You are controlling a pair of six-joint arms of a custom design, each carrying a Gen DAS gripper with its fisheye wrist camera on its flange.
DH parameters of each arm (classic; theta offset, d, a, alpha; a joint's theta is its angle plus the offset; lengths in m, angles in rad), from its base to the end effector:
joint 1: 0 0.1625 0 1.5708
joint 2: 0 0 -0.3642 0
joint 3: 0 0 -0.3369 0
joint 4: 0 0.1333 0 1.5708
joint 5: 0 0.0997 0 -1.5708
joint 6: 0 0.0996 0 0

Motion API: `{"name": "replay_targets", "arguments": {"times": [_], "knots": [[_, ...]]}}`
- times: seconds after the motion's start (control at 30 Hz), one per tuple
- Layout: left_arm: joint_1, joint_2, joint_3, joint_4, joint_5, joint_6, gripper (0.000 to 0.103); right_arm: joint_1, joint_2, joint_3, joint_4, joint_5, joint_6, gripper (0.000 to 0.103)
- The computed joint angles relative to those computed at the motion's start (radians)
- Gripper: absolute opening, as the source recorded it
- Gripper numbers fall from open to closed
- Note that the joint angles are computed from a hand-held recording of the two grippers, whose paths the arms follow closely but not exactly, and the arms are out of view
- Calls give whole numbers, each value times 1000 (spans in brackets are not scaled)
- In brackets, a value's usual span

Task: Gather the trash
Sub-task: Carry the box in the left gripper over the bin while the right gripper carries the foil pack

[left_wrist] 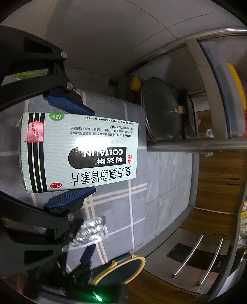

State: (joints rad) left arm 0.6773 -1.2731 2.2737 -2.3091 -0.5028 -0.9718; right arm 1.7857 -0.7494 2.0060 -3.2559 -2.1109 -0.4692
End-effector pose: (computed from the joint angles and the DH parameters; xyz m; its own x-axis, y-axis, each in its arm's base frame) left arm -0.1521 -0.4053 0.1549 -0.6920 -0.2079 -0.6913 0.3211 0.7690 -0.5527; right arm 0.1862 -0.4680 0.0539 -0.7003 -0.3788 0.6051 -0.5725 0.8043 -0.1591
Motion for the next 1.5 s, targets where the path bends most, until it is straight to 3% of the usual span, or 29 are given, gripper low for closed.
{"name": "replay_targets", "arguments": {"times": [0.17,0.47,0.7,0.9,1.07,1.23,1.5], "knots": [[-29,53,-29,-24,1,10,72,11,-104,13,3,-10,-64,70],[-76,180,-115,-134,19,101,72,-11,-324,12,136,21,-114,70],[-86,323,-218,-251,2,227,72,-68,-393,16,63,30,-215,70],[-90,448,-322,-332,-27,331,72,-179,-449,6,123,96,-119,70],[-78,543,-408,-357,-44,412,72,-234,-472,-26,140,126,-114,70],[-62,631,-505,-380,-77,473,72,-299,-494,-83,191,171,-49,70],[-45,773,-648,-451,-162,620,72,-377,-464,-199,265,173,5,70]]}}
